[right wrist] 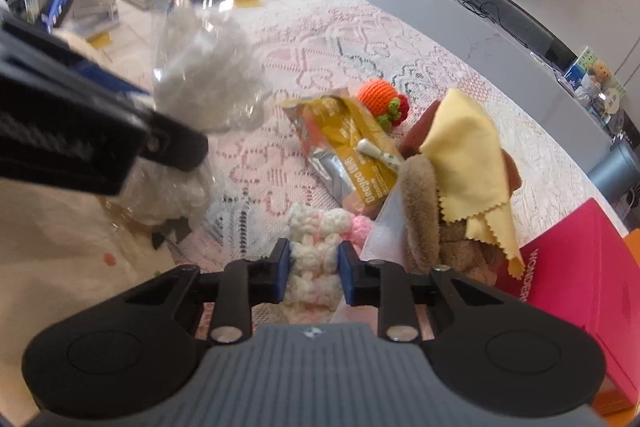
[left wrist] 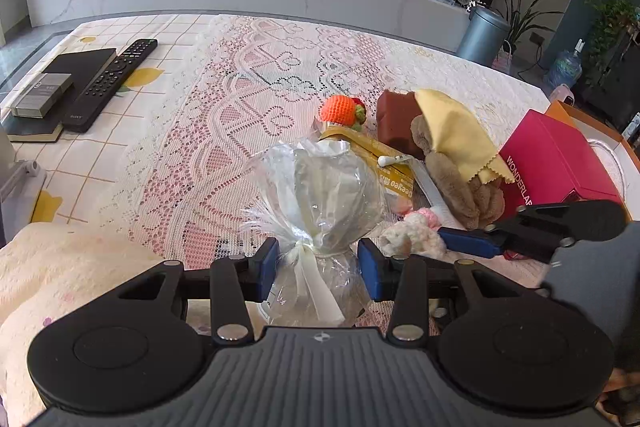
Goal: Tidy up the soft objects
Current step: 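Carry the wrapped bundle and knitted toy with both grippers into the box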
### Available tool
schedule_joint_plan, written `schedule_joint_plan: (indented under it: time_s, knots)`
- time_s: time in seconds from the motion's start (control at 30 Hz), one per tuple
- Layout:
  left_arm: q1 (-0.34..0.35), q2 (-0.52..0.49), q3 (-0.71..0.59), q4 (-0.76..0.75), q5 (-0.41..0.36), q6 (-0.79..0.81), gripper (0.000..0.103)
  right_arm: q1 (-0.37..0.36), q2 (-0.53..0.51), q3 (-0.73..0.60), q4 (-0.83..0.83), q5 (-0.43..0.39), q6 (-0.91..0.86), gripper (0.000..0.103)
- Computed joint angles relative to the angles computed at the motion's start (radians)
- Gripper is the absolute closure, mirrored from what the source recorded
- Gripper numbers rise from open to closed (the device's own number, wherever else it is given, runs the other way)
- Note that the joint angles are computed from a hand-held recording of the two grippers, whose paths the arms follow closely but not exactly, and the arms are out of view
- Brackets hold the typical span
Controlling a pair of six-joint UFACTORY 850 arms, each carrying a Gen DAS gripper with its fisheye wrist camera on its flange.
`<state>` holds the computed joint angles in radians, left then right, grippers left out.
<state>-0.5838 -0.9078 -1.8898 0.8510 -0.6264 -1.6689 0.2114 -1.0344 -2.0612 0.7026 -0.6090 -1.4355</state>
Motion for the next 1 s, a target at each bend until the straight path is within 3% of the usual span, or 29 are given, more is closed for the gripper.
schedule_joint_plan:
  time_s: [0.4,0.67,0.8,1.0]
  knots:
    - [-0.015,-0.008,-0.026,0.04,-0.023,0.001,0.054,-0.1,0.009,-0.083,0.146,-0.297,0.213,0.078]
    - [-0.053,-0.013,-0.071,0.107,-0.043,-0.049,0.054,-0.156,0.127,0.066,0.28,-0.287,0.098,0.078]
    - [-0.074,-0.03,-0.127,0.117,-0.058,-0.037,0.054,-0.199,0.143,0.064,0.328,-0.328,0.115,0.078]
    - [-0.093,-0.068,-0.237,0.127,-0.037,0.0,0.054,-0.249,0.184,0.096,0.383,-0.284,0.068,0.078]
